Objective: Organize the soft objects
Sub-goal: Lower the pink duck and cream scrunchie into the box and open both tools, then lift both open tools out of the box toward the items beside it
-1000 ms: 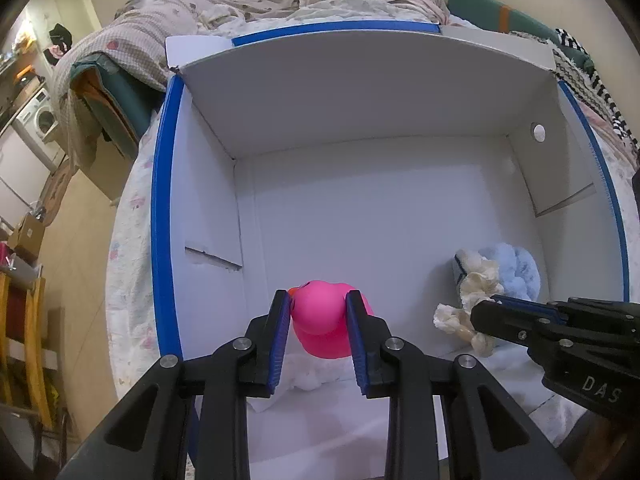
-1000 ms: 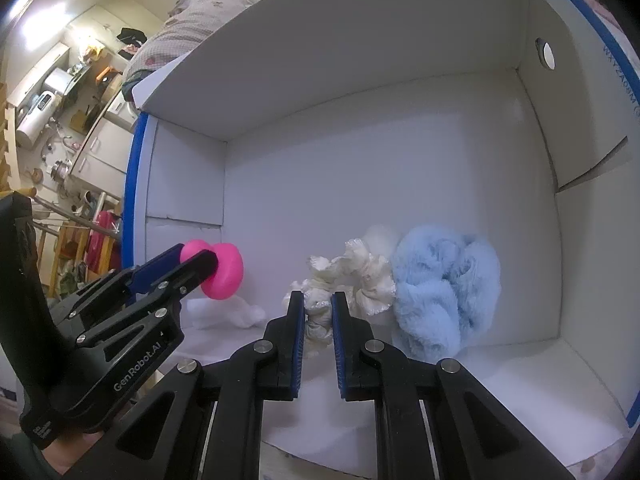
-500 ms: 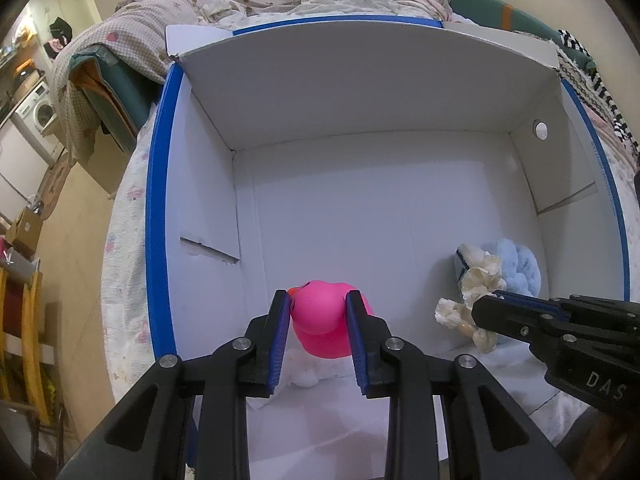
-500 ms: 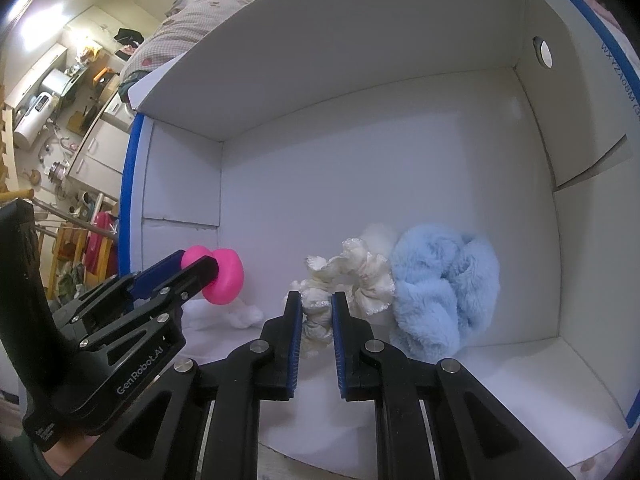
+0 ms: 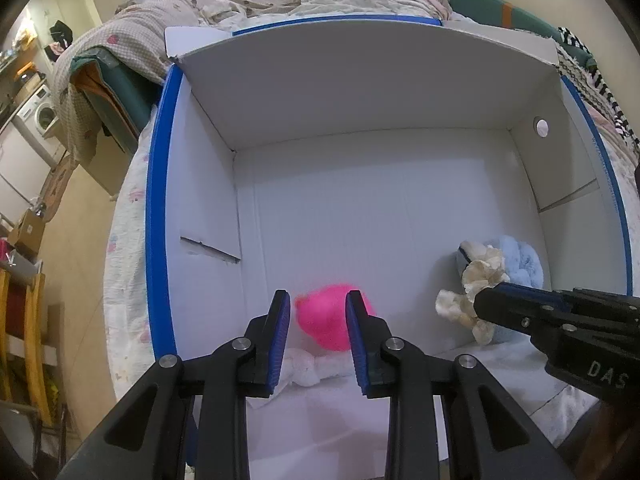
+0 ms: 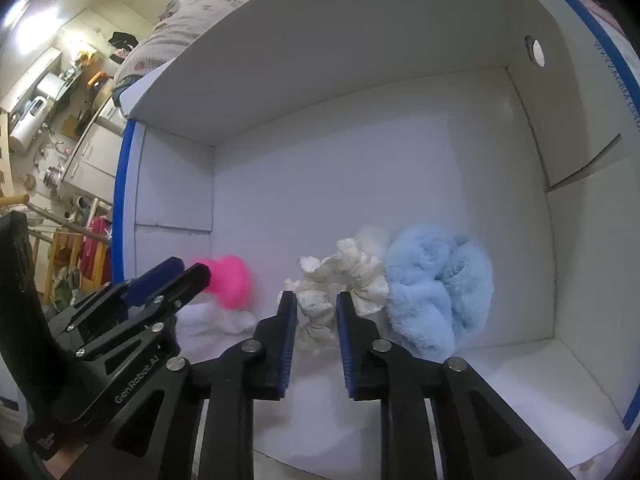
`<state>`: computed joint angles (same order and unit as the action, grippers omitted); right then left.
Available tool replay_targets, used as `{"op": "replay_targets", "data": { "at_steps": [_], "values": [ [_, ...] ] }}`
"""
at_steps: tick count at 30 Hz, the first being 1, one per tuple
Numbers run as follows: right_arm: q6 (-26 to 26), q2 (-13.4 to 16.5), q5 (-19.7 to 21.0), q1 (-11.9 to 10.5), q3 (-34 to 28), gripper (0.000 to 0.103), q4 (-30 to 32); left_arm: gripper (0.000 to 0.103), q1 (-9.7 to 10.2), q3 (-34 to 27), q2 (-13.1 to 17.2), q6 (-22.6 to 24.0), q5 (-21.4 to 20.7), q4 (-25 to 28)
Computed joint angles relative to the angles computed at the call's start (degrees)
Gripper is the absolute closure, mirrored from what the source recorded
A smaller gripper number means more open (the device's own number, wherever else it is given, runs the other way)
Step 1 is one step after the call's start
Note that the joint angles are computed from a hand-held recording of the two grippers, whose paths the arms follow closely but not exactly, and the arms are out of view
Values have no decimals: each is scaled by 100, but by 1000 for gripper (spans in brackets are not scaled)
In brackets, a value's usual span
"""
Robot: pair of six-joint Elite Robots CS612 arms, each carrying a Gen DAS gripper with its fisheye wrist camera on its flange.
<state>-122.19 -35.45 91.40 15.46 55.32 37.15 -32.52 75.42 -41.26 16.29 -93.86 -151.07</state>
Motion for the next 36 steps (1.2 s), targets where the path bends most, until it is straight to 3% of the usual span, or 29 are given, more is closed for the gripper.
{"op": "replay_targets", "data": {
  "at_steps": [2,6,7,8,10,12,15,36],
  "values": [
    [-12,12,40,6,-18,81,47,76,-3,13,-6,-6,1,-22],
    [17,-20,89,9,36,69,-14,58,-12,57,-26,-46,72,-112],
    [46,-48,103,8,82,57,-76,55,-13,82,-39,-57,84,-163],
    [86,-99,100,5,168,39,-205,53,-14,98,-48,-61,89,-204],
    [168,-210,215,17,334,23,-452,48,-8,113,-67,-53,70,-238],
    [174,-276,334,26,412,18,-558,47,4,136,-86,-69,49,-300],
    [298,-391,475,37,578,2,-777,47,18,170,-121,-98,24,-341],
    [558,-547,824,138,803,1,-774,47,138,343,-324,-414,-32,-413]
  ]
}}
